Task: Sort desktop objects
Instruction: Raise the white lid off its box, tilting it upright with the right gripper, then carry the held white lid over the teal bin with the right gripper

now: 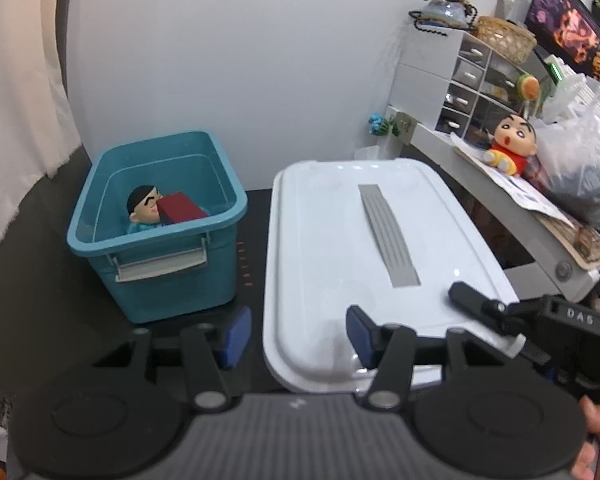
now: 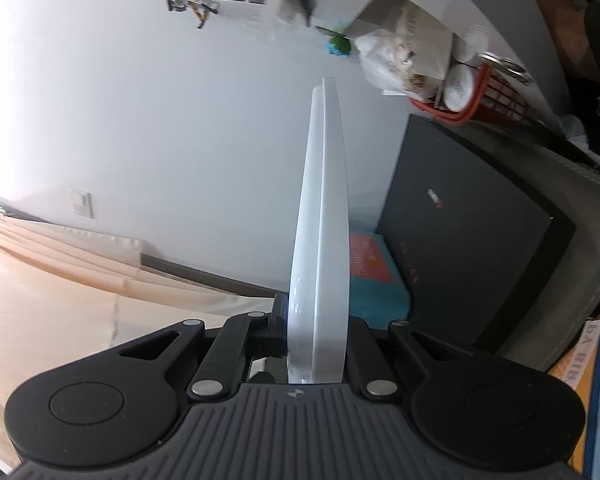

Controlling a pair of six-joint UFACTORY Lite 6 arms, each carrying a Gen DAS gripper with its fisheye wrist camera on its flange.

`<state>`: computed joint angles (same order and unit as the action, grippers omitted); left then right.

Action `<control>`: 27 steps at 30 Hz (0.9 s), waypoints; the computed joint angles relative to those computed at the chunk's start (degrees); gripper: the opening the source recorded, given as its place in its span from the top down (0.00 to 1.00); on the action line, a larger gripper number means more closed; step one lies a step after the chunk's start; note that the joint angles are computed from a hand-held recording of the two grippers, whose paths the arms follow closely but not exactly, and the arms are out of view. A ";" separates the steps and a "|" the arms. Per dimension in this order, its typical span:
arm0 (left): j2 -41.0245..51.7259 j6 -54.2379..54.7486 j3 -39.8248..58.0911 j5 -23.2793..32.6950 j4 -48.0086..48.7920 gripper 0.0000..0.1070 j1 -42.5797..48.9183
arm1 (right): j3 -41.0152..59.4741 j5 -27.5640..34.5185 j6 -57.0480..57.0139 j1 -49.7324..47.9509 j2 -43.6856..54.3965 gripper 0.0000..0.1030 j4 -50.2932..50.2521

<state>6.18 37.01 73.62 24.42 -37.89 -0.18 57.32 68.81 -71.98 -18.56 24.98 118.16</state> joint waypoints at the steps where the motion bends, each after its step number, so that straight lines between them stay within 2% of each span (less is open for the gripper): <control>1: -0.63 -0.39 -0.35 -0.02 0.63 0.47 -0.11 | -0.39 0.27 0.11 -0.15 -0.53 0.92 -0.01; 5: -3.26 -1.83 -1.98 -0.16 2.70 0.47 -0.94 | -1.13 0.61 1.25 -0.50 -2.50 0.92 -0.02; 10: -7.20 -2.46 -5.05 -0.67 4.81 0.47 -1.96 | 0.20 -2.47 2.61 0.40 -5.64 0.92 -0.43; 15: -11.89 0.93 -7.93 0.10 1.03 0.47 -0.51 | -2.56 -4.44 5.36 1.05 -10.68 0.92 -1.44; 20: -19.70 1.21 -13.80 -3.30 4.51 0.47 -1.52 | -2.43 -7.93 7.25 2.29 -14.26 0.92 -3.43; 27: -23.68 6.24 -13.33 3.80 1.67 0.47 3.46 | -2.72 -10.68 8.96 6.45 -15.66 0.92 -0.89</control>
